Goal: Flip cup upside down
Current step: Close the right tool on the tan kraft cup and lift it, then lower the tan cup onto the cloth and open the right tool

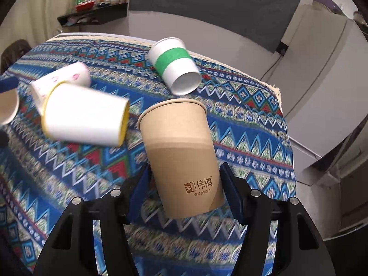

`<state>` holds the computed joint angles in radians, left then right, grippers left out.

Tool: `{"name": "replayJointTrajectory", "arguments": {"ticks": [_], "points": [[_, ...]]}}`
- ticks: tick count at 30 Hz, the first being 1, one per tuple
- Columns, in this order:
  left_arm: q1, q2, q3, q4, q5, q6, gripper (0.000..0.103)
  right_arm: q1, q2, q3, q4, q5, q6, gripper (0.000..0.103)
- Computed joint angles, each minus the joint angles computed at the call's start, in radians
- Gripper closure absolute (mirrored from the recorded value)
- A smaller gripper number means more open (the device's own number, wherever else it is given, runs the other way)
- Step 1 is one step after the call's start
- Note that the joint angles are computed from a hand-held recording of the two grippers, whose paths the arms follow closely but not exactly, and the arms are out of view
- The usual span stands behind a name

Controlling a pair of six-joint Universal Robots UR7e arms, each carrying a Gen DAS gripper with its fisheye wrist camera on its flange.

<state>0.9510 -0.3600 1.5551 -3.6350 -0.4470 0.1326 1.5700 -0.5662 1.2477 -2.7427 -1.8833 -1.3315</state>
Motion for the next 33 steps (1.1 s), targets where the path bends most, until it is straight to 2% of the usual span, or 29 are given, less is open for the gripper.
{"name": "replayJointTrajectory", "arguments": {"ticks": [6, 11, 16, 23, 28, 31, 33], "points": [[-0.021, -0.045, 0.077, 0.012, -0.008, -0.073, 0.006, -0.01, -0.118, 0.209, -0.062, 0.019, -0.009, 0.045], [-0.07, -0.057, 0.157, -0.058, 0.064, -0.039, 0.006, -0.006, -0.195, 0.358, -0.074, 0.054, -0.022, 0.045], [-0.11, -0.088, 0.267, -0.075, 0.114, -0.077, 0.006, 0.009, -0.23, 0.469, -0.09, 0.079, -0.05, 0.045], [-0.15, -0.131, 0.404, -0.052, 0.2, -0.169, 0.006, 0.035, -0.256, 0.577, -0.115, 0.102, -0.074, 0.045], [-0.161, -0.174, 0.491, -0.005, 0.21, -0.277, 0.006, 0.049, -0.261, 0.633, -0.141, 0.113, -0.096, 0.046], [-0.16, -0.196, 0.527, 0.059, 0.216, -0.354, 0.006, 0.054, -0.262, 0.659, -0.171, 0.121, -0.107, 0.044], [-0.16, -0.208, 0.547, 0.094, 0.218, -0.398, 0.006, 0.054, -0.264, 0.669, -0.184, 0.124, -0.11, 0.034]]}}
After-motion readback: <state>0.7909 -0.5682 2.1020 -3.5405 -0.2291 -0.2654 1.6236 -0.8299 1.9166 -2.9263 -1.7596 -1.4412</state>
